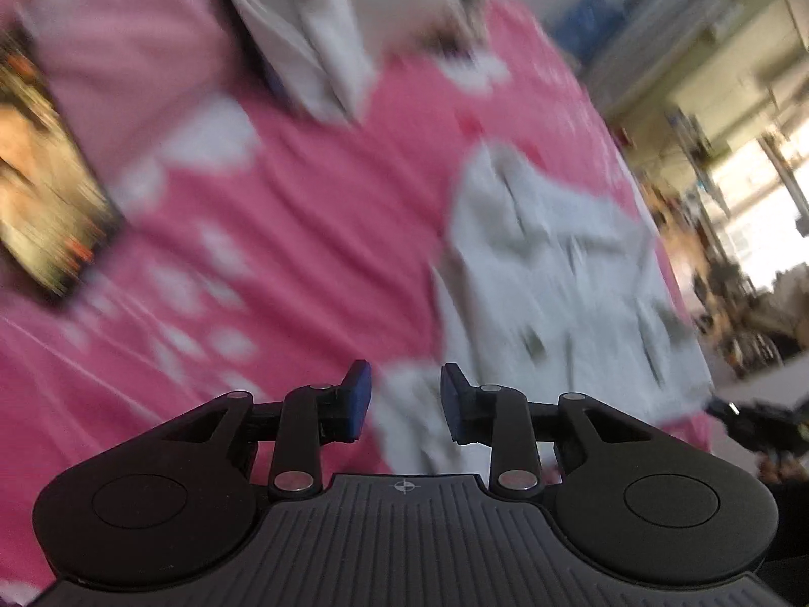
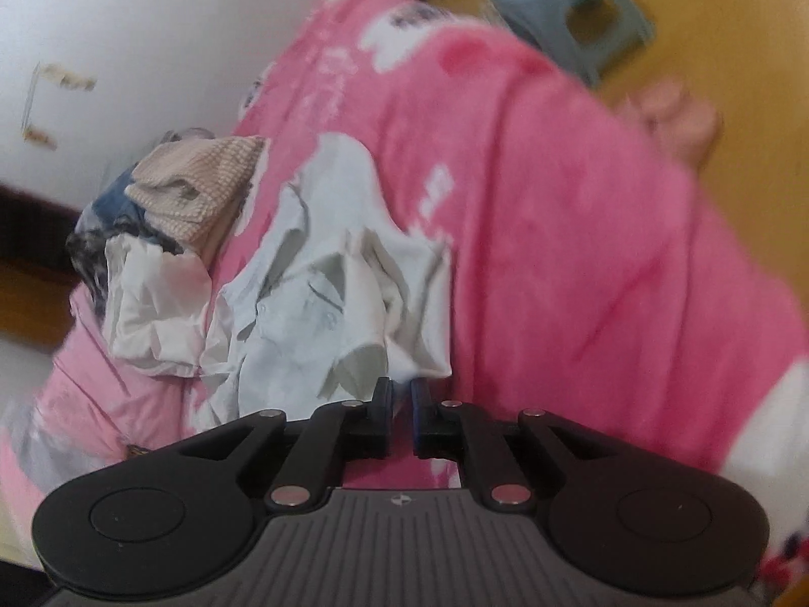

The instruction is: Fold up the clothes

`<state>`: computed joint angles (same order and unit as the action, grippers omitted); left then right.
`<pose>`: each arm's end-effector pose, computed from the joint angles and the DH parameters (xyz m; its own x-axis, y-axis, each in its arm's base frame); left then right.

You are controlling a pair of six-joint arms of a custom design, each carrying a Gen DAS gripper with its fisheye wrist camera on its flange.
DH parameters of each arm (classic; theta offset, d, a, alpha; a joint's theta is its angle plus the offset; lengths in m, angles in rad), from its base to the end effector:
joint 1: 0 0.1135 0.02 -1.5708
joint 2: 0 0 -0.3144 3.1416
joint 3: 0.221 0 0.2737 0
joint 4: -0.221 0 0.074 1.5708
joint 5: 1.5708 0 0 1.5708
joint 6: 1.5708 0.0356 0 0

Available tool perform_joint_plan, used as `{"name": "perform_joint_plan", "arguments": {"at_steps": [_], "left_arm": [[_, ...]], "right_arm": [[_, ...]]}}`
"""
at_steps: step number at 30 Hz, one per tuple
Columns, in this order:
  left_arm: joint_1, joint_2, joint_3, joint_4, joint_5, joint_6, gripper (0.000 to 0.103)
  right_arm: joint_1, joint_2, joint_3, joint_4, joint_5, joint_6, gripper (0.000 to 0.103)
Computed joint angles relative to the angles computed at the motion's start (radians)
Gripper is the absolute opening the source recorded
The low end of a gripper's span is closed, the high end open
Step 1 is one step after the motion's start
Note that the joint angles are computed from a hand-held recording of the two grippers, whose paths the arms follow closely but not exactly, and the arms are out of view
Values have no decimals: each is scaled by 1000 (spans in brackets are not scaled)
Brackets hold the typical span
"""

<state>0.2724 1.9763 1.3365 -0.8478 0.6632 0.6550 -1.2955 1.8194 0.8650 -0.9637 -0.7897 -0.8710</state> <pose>0.3936 0.0872 0.1894 -0.8603 0.2581 -0.4396 0.4556 0.7761 -0.4359 0.0969 -0.2500 0.1419 -0.7332 0.6143 -0.2916 0.2832 0.6657 0.6904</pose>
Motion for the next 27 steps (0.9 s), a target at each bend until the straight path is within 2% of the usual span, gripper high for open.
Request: {"name": "perform_joint_plan", "arguments": {"at_steps": [3, 6, 8, 12, 16, 19, 21, 25, 27], "left_arm": [[38, -10, 36, 53, 0, -25, 33], [35, -41, -8, 107, -6, -24, 35], [19, -67, -60, 130, 3, 16, 38], [-15, -71, -118, 79, 37, 126, 46], [-79, -54, -141, 56, 53, 151, 48], [-117, -32, -135, 68, 66, 133, 54], [-134, -23, -132, 78, 71, 126, 57], [-176, -4, -127, 102, 59, 122, 66], [-200, 21, -106, 89, 40, 111, 67]], "right_arm": [[8, -82, -4, 20, -41, -41, 8], [45, -165, -15, 58, -87, -49, 8], [97, -214, -17, 55, -111, -98, 8], [271, -303, -15, -9, -109, -244, 8], [496, -362, -30, -54, -70, -324, 8], [684, -391, -53, -31, -14, -306, 8], [753, -403, -78, 10, 18, -271, 8], [770, -355, -91, 77, 40, -162, 8], [753, -334, -91, 97, 55, -134, 8]]}}
